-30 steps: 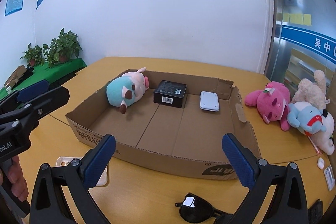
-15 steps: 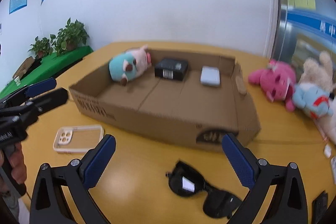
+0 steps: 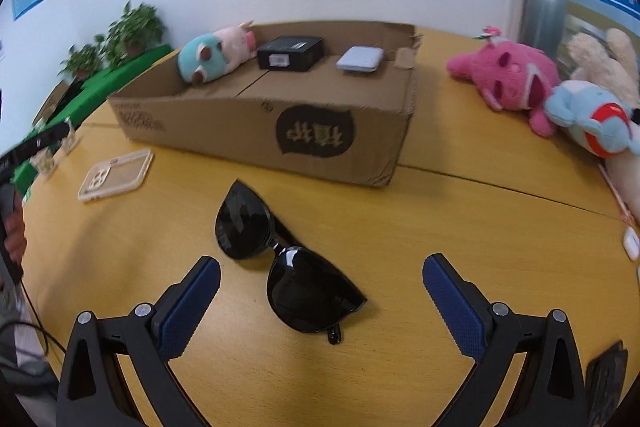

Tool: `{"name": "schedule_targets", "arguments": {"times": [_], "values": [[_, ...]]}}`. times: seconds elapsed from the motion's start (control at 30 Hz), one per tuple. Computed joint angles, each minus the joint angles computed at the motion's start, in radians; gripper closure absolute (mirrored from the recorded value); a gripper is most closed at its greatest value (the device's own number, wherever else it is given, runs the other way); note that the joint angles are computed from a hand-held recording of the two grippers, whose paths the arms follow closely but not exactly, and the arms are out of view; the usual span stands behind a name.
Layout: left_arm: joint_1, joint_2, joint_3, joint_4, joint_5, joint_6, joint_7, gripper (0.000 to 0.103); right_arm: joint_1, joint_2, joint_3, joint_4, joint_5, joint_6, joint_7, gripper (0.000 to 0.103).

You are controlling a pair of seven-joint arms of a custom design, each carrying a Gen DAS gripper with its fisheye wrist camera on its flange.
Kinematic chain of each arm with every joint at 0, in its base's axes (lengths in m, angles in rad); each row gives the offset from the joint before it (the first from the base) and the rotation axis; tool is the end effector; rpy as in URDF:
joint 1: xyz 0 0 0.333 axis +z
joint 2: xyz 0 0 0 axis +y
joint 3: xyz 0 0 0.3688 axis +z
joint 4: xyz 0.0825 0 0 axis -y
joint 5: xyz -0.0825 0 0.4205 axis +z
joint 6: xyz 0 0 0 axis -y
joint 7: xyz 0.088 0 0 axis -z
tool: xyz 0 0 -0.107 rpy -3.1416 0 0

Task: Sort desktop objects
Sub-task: 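Move both tools back to the black sunglasses on the table, then close both grippers on the black sunglasses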

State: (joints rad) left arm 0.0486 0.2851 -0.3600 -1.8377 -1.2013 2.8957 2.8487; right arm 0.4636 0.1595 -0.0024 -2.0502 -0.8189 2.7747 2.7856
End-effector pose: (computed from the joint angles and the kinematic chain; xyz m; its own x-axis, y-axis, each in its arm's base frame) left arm 0.6892 -0.1391 0.4720 -0.5056 -0.8482 0.1577 -0.5410 0.1694 -0.8238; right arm 0.5679 0.3180 0.4451 -0.0345 -0.9966 -0.0745 -0.7532 0.0750 -0.6535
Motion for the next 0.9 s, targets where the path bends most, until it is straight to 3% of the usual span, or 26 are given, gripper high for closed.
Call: {"name": "schedule_targets", "arguments": {"times": [0.13, 0.27, 0.4, 0.47, 0.53, 0.63, 0.73, 0.8, 0.9], "values": [[-0.004, 0.001, 0.012, -0.014, 0.053, -0.012, -0.05, 0.024, -0.024, 0.055, 0.012, 0.012, 0.143, 0.063, -0.137, 0.003], [-0.002, 0.004, 0.007, -0.022, 0.091, -0.019, -0.088, 0.024, -0.002, 0.089, -0.001, 0.031, 0.248, 0.078, -0.203, 0.007], [0.003, 0.013, 0.002, -0.019, 0.125, -0.052, -0.118, 0.024, -0.003, 0.11, 0.045, 0.042, 0.419, 0.122, -0.334, 0.008], [0.001, 0.019, 0.002, -0.014, 0.151, -0.064, -0.145, 0.024, 0.056, 0.113, 0.002, 0.059, 0.388, 0.112, -0.32, 0.008], [0.004, 0.029, -0.001, -0.002, 0.174, -0.098, -0.171, 0.024, 0.14, 0.119, -0.072, 0.09, 0.289, 0.04, -0.244, 0.008], [0.004, 0.041, -0.008, 0.017, 0.199, -0.155, -0.203, 0.024, 0.149, 0.147, -0.072, 0.131, 0.259, -0.053, -0.219, 0.011], [0.001, 0.061, -0.011, 0.048, 0.226, -0.232, -0.232, 0.024, 0.165, 0.16, -0.077, 0.145, 0.216, -0.081, -0.18, 0.028], [-0.007, 0.077, -0.01, 0.069, 0.248, -0.274, -0.26, 0.024, 0.175, 0.163, -0.078, 0.152, 0.178, -0.092, -0.14, 0.051], [-0.01, 0.106, -0.016, 0.108, 0.271, -0.362, -0.291, 0.024, 0.181, 0.163, -0.076, 0.158, 0.14, -0.116, -0.08, 0.051]]}}
